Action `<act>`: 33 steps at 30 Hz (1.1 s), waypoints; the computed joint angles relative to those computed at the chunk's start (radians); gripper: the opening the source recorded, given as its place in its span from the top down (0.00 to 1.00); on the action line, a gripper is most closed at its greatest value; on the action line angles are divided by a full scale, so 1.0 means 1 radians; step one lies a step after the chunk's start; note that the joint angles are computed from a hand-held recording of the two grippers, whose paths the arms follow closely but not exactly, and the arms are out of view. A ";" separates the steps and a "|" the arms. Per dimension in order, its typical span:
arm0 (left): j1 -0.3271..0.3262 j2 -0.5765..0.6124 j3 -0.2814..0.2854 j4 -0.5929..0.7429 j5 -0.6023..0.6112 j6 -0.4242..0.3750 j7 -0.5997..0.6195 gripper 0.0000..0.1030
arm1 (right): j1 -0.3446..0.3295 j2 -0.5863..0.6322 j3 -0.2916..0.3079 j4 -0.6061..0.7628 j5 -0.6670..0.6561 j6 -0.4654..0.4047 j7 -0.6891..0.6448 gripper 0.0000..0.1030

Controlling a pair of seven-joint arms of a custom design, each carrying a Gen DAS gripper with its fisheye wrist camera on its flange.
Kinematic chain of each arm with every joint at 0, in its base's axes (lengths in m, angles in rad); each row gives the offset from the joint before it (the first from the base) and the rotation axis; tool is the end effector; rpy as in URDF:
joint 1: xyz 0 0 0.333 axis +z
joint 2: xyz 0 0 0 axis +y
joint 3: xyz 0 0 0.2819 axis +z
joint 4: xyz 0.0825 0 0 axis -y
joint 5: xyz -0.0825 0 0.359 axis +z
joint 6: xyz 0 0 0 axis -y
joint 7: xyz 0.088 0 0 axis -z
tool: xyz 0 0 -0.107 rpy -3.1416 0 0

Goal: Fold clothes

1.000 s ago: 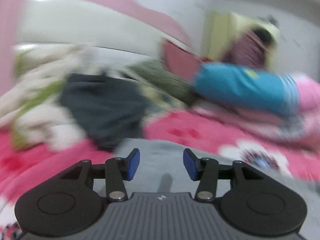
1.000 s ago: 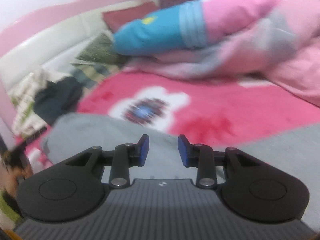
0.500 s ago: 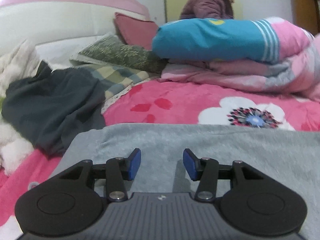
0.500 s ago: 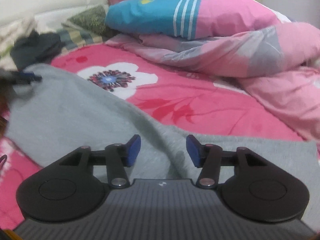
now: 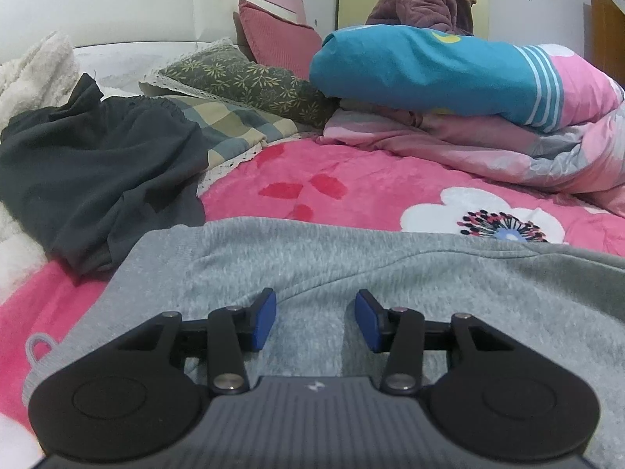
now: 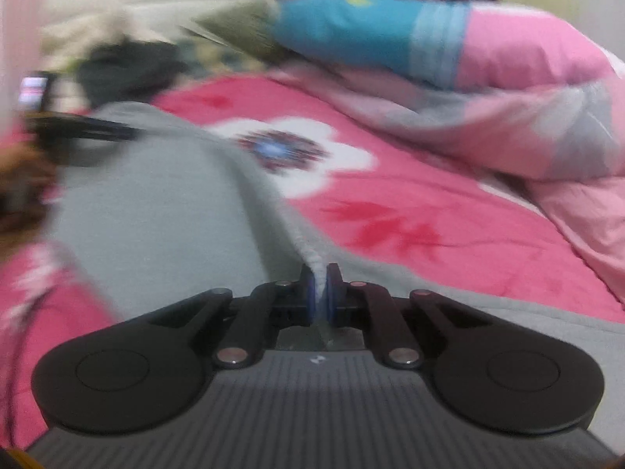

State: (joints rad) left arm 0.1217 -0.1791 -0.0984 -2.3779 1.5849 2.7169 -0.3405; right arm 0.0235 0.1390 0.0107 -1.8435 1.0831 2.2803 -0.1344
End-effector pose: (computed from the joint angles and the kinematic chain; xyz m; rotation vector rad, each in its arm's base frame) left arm 0.4787 -0.0254 0.4009 -1.9133 1.0565 -0.6113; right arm 0.6023 0.0414 0.4679 -2.1634 0.5037 -0.3709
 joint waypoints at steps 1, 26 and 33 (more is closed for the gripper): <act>-0.001 0.000 -0.001 0.000 -0.002 -0.003 0.003 0.55 | -0.017 -0.027 -0.007 -0.028 0.002 -0.076 -0.021 0.96; -0.006 0.003 -0.002 0.002 -0.003 -0.010 0.008 0.51 | -0.031 0.155 -0.110 0.184 -0.312 0.071 0.567 0.48; -0.006 0.006 -0.002 0.006 -0.002 -0.010 0.012 0.49 | -0.092 0.020 -0.117 -0.009 -0.515 0.037 0.773 0.51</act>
State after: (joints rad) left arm 0.1153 -0.1731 -0.1007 -2.3723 1.5825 2.7074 -0.3280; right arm -0.0684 0.1590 -0.1063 -1.8529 0.5676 2.3168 0.6389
